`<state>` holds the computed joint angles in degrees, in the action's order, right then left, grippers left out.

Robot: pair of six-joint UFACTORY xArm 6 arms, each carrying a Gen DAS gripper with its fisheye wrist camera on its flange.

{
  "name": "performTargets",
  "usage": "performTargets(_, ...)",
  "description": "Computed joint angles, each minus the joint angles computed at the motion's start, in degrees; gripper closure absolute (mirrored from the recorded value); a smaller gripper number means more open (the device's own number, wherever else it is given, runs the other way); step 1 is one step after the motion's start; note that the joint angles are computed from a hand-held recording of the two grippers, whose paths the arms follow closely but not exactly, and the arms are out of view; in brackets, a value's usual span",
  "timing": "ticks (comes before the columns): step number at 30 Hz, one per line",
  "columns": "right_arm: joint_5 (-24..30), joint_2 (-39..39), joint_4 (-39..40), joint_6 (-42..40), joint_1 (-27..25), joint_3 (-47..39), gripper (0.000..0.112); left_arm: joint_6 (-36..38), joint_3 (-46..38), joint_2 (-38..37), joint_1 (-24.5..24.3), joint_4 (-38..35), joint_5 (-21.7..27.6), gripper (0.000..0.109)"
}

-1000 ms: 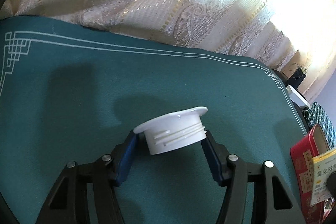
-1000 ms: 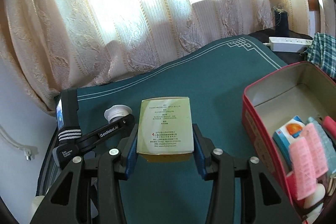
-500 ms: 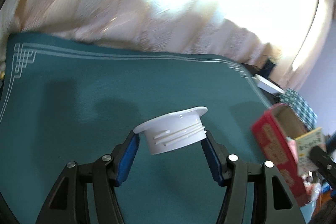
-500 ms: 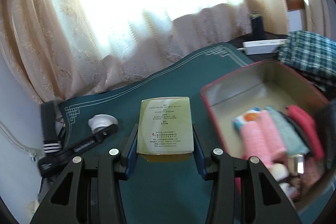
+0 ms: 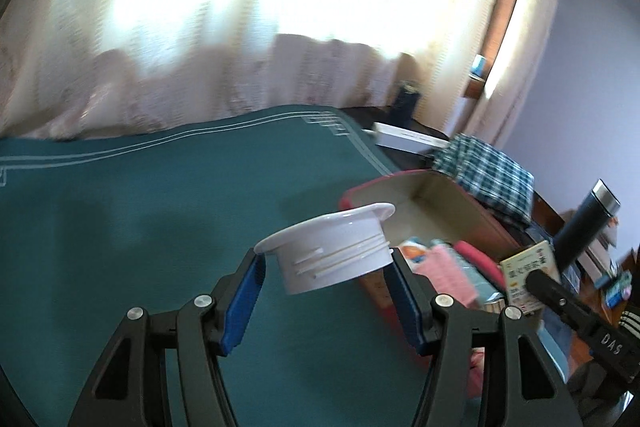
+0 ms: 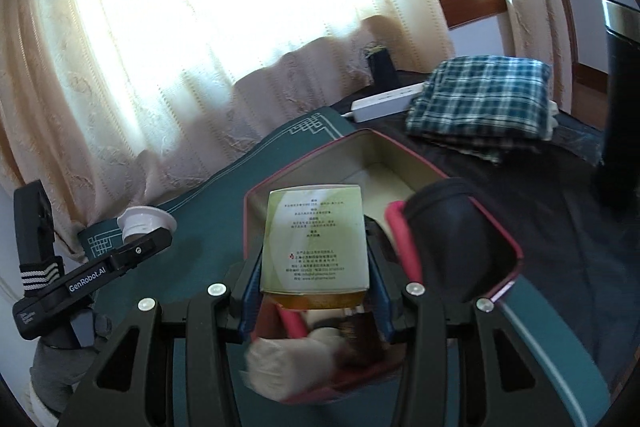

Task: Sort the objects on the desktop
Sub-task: 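Carry the white bottle and yellow box over the red tin box with both grippers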

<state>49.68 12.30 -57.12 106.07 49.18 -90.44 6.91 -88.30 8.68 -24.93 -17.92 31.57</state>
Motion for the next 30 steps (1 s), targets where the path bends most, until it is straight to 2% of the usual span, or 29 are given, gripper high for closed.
performTargets(11, -0.8, -2.8, -0.9, -2.5, -0.3, 3.8, 0.063, -4.2, -9.5, 6.4, -6.3, 5.8, 3.0, 0.046)
performTargets(20, -1.5, -3.1, -1.0, -4.4, -0.9, 4.7, 0.063, -4.8, -16.1, 11.6, -8.4, 7.7, 5.5, 0.046)
performTargets(23, -2.3, -3.2, -1.1, -4.3, -1.2, 5.3, 0.061, -4.9, -17.3, 12.5, -8.6, 8.3, 6.1, 0.045)
performTargets(24, -2.4, -3.4, -1.2, -4.1, -1.3, 5.6, 0.056, -5.1, -17.7, 12.8, -8.7, 8.6, 6.4, 0.045)
performTargets(25, -2.6, -3.7, -1.5, -3.4, -1.3, 6.1, 0.053, -5.5, -18.1, 13.1, -8.8, 9.0, 6.6, 0.044)
performTargets(27, -2.1, -4.3, -2.1, -2.6, -1.0, 6.7, 0.047, -5.6, -18.2, 13.2, -8.8, 9.1, 6.6, 0.031)
performTargets(30, -1.0, -5.5, -2.9, -1.6, -0.4, 7.7, 0.046, -5.3, -17.3, 12.6, -8.9, 8.6, 5.7, 0.031)
